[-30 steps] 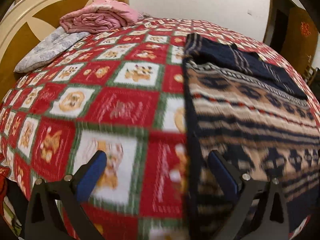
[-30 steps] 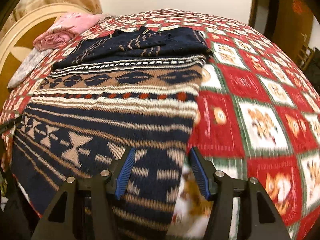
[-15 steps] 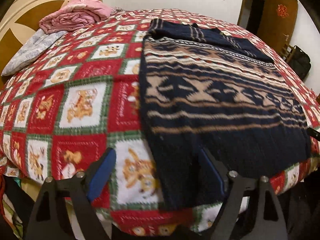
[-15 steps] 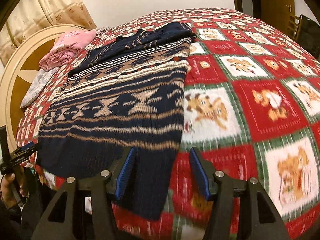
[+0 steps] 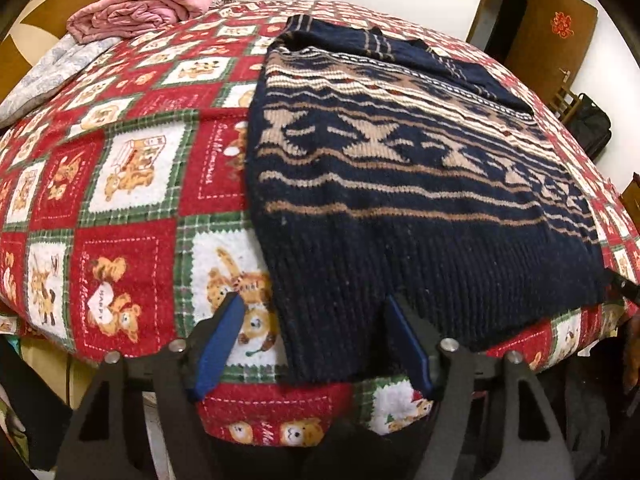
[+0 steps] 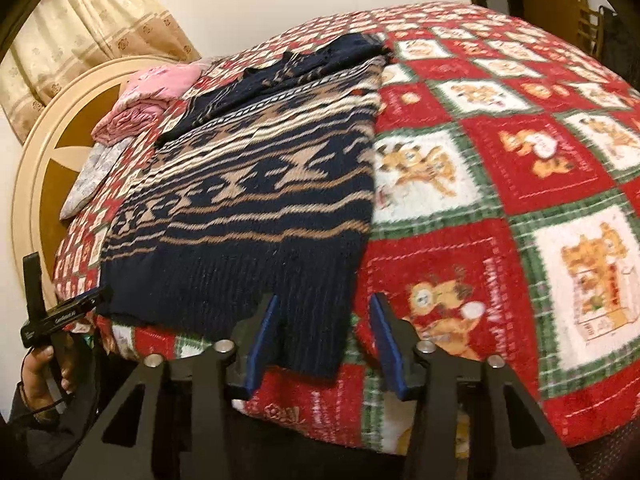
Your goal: Fold small clothes
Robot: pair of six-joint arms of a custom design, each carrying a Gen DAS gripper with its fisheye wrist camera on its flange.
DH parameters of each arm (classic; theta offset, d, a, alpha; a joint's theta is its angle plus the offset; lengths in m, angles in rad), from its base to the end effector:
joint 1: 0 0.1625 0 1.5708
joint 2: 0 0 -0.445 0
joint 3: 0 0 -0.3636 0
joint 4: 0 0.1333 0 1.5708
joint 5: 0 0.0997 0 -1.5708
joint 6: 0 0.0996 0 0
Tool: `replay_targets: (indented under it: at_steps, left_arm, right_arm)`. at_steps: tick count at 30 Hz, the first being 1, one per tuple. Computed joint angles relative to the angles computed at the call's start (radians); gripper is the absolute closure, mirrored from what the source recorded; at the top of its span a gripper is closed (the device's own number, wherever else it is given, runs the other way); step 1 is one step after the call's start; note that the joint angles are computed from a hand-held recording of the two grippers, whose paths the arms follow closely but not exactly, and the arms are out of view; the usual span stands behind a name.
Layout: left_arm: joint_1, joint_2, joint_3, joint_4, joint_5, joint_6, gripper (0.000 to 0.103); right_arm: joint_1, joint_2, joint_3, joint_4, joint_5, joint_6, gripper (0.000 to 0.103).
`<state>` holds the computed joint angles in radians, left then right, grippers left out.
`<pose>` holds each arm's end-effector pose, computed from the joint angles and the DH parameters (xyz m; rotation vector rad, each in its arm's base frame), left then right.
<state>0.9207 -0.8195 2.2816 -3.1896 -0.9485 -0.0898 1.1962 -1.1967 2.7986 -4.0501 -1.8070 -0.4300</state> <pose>-0.1226 -0.4775 0.0619 0.6492 2.4915 -0.4877 -0.0036 -0.3097 0.2281 -0.0680 -2.4338 0.9366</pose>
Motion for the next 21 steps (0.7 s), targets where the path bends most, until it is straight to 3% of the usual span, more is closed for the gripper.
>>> replay_targets:
  at_steps: [6,9,13,15,21]
  left_arm:
    - [-0.002,-0.001,0.007,-0.005,-0.021,0.004,0.036]
    - [0.004,-0.007,0.006,-0.002,-0.028,-0.006,0.043]
    - [0.011,-0.014,0.008,-0.005,-0.050,0.008,0.070]
    - [0.008,-0.015,0.009,-0.008,-0.061,0.017,0.077]
    - [0.020,-0.015,0.003,-0.012,-0.079,0.008,0.075]
  right_arm:
    - [-0.003,0.018,-0.006,0.020,-0.010,0.001,0.061]
    - [-0.003,0.023,-0.004,0.014,-0.023,0.004,0.071]
    - [-0.009,0.021,0.004,0.005,-0.016,-0.004,0.081]
    - [-0.004,0.026,0.007,-0.011,-0.012,-0.010,0.084]
    - [-0.035,0.011,0.015,-0.006,0.038,-0.007,0.085]
